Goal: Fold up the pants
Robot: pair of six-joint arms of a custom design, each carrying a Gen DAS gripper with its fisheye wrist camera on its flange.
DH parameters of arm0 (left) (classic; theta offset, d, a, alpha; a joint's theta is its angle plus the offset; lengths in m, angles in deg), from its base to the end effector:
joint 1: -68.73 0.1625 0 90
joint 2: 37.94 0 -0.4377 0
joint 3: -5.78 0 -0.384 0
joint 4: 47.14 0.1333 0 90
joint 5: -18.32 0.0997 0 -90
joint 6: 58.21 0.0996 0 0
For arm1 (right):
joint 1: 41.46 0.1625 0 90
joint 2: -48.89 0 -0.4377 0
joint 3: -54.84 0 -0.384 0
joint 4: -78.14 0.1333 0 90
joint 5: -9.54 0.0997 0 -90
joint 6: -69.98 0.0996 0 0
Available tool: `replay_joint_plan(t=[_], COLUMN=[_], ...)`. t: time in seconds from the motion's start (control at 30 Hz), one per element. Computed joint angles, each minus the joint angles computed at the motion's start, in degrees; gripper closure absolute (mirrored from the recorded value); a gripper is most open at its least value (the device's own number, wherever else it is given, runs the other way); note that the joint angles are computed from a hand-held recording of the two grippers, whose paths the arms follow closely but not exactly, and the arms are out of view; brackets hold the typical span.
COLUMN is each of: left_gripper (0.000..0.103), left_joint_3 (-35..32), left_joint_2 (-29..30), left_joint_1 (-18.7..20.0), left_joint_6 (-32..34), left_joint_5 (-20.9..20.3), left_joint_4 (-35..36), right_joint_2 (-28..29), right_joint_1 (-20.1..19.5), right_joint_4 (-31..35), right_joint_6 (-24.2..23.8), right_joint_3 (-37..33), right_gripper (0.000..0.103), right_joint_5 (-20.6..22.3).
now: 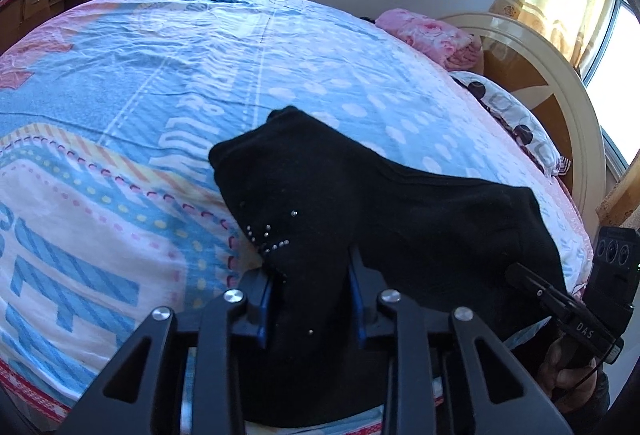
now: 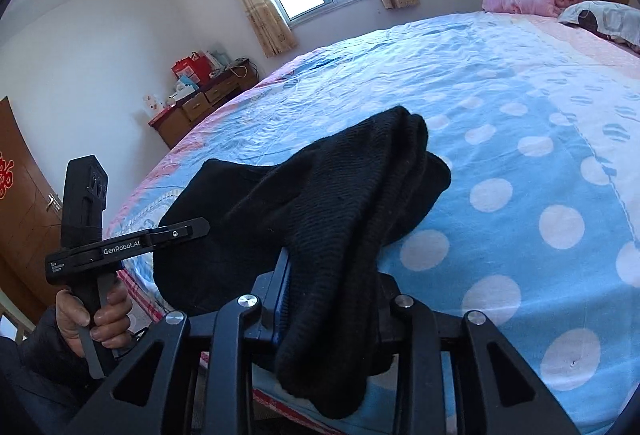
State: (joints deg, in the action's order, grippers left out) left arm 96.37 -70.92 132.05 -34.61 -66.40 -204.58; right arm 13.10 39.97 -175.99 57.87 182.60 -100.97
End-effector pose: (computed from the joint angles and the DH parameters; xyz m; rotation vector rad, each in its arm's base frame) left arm -0.1816 -0.6787 -0.0042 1.2818 2.7597 -0.2653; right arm 0.0286 -0.4707 0.1010 -0.2189 -2.1781 1.4853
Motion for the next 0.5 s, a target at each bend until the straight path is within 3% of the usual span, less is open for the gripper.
replay_joint_plan(t=[0.23,0.37,0.5], left_gripper=[0.072,0.072,0.072], left_joint_3=[-0.9,-3.9,-9.8], left_joint_2=[-0.5,-0.9,-0.1], left_joint_1=[-0.5,0.3,2.0], left_joint_6=[2.4,2.7,2.5], left_joint_5=[1.9,3.4,5.8], left_joint_4=[-2.6,-4.5,-5.2], right_joint_2=[-2.7,-5.9,-6.7], right_joint_1=[-0.2,1.5,4.0], right_joint_4=[4.5,14.5,26.8], right_joint_6=[3.0,3.1,0.4], right_joint_3=[-0.4,-4.8,-13.9], right_gripper=[0.072,0.072,0.072], right_joint_5=[1.6,2.6,3.9])
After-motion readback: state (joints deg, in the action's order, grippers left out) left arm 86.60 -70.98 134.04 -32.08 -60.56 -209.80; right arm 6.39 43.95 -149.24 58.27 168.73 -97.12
